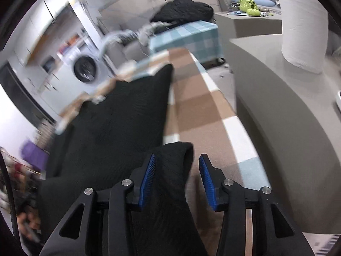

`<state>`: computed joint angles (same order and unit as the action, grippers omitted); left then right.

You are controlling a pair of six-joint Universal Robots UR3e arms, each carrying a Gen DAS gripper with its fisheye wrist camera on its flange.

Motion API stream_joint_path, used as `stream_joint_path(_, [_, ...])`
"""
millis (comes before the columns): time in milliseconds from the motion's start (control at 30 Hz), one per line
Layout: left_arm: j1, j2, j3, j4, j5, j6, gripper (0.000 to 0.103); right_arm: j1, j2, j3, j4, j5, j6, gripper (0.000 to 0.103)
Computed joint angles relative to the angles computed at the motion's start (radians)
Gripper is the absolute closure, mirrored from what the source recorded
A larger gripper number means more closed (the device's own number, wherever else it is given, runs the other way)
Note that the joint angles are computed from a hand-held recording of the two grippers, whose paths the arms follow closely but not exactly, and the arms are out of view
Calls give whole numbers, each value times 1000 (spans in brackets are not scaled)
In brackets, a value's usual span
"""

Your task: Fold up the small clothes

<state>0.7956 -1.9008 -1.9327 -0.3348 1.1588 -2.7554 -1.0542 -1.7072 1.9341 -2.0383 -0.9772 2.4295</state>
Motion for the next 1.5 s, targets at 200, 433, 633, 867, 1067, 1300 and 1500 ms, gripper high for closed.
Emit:
stream_joint_path(200, [113,145,-144,-18,-92,81,49,-126,-57,-55,279,72,-177,57])
stream_joint_path(433, [284,371,-348,-213,-188,293,49,-363,-216,-54,692,61,-603,50])
stream_joint_path(633, [274,415,-405,-242,-155,340,49,-455,-276,1,783,40,-768,50])
stream_joint_path(867, [282,435,-432,-237,-168,366,98,-430,-299,57,760,47,-810,79])
stream_joint_path(1067, [444,620,-435,-520,-343,515,100,-576,-375,-13,1074,126,-1062,98])
stream_joint_path(1300, [406,626,-347,-540,-401,465,100,-648,-379,-185,1377,251,-1189,99])
stream_joint_path(1500, [272,427,-203,-334,-368,270,100,-451,-406,-81,978,324,-835,99])
